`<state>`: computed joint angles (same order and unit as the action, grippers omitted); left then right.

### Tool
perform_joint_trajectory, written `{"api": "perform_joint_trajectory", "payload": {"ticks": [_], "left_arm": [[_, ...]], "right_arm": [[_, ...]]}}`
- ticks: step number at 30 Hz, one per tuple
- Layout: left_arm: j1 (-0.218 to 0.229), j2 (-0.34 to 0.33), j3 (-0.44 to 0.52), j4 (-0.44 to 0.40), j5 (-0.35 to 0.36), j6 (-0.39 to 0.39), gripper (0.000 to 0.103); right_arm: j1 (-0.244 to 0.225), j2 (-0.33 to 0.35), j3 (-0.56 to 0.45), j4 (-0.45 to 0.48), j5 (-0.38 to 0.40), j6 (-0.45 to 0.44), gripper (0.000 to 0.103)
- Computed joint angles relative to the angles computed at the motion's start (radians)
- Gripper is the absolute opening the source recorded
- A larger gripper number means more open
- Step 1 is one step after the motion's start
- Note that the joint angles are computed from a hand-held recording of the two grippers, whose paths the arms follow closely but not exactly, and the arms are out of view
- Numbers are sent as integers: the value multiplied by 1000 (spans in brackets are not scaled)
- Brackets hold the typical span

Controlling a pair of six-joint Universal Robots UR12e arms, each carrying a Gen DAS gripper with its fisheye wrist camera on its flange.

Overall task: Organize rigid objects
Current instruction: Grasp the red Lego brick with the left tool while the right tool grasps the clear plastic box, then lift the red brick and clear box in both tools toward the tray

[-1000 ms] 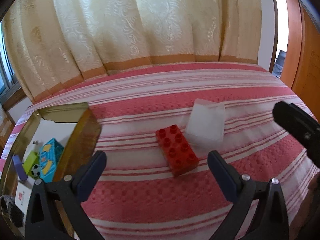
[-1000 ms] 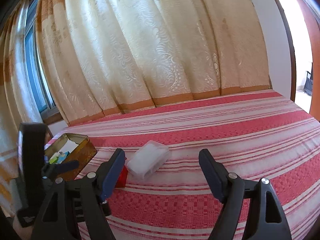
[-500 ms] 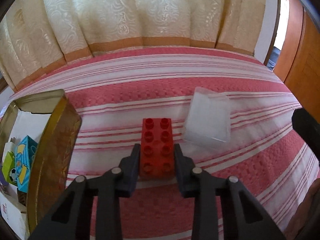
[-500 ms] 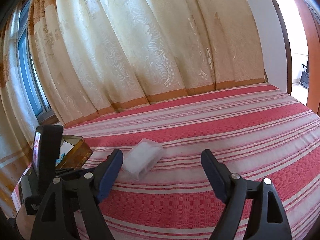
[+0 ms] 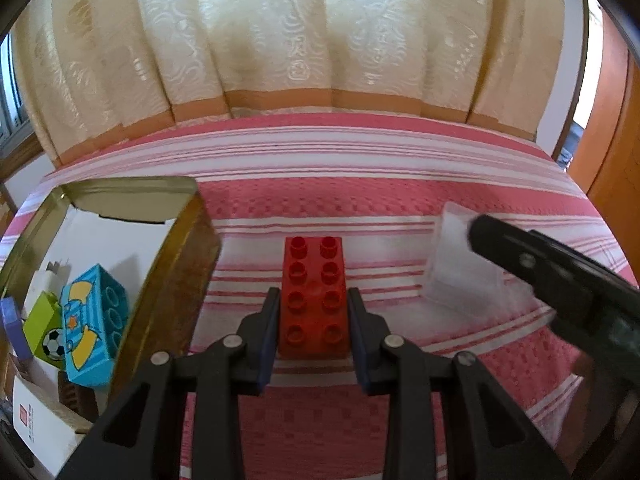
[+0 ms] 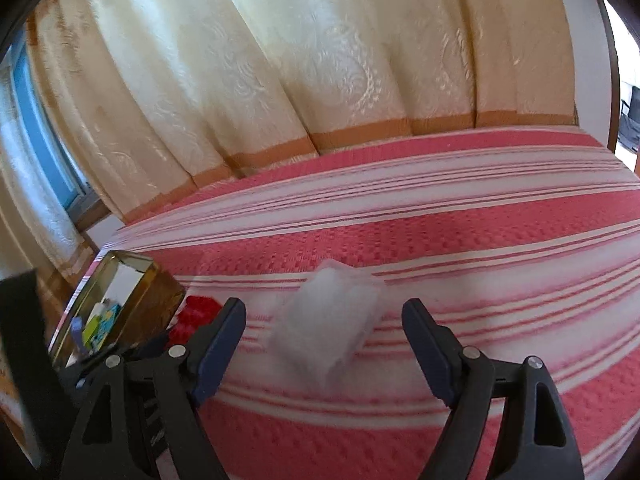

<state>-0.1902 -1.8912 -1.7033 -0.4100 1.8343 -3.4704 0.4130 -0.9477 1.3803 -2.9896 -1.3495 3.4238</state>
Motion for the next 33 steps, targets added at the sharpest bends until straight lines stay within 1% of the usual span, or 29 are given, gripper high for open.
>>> {"api": "perform_joint_trajectory", "payload": {"ticks": [4,7,9,11,12,14,15,19,25,27,30,33], "left_arm": [[9,2,-3,-12,-7,-36,31],[10,2,-3,-13,-4,-43,31],[10,2,-4,-9,-4,-45,31],[11,4,-7,-5,-6,-49,31],[12,5,-8,-4,-8,-51,31],[14,6,-11,-1,-10,-53,31],[13,6,-11,-1,-10,-52,31],[11,5,-10,3,-6,-42,31],[11,7,-10,4,-7,-39,31],[10,6,-10,8,-4,-38,31],[0,4,-8,25,14,-15,31],[-13,2,-9,53,45,14,31]], "right_arm": [[9,21,-41,59,-21,-3,82],[11,31,-64,112,-30,-13,82],[11,33,-70,131,-31,-13,82],[13,34,-79,167,-32,-36,77],[13,32,-77,170,-30,-47,74],[17,30,-78,183,-49,-68,65],[20,26,-75,191,-68,-80,58],[18,23,-68,192,-66,-91,57],[28,29,-89,224,-107,-131,58],[28,30,-91,227,-110,-138,58],[23,24,-78,213,-90,-126,56],[15,14,-53,178,-71,-98,55]]}}
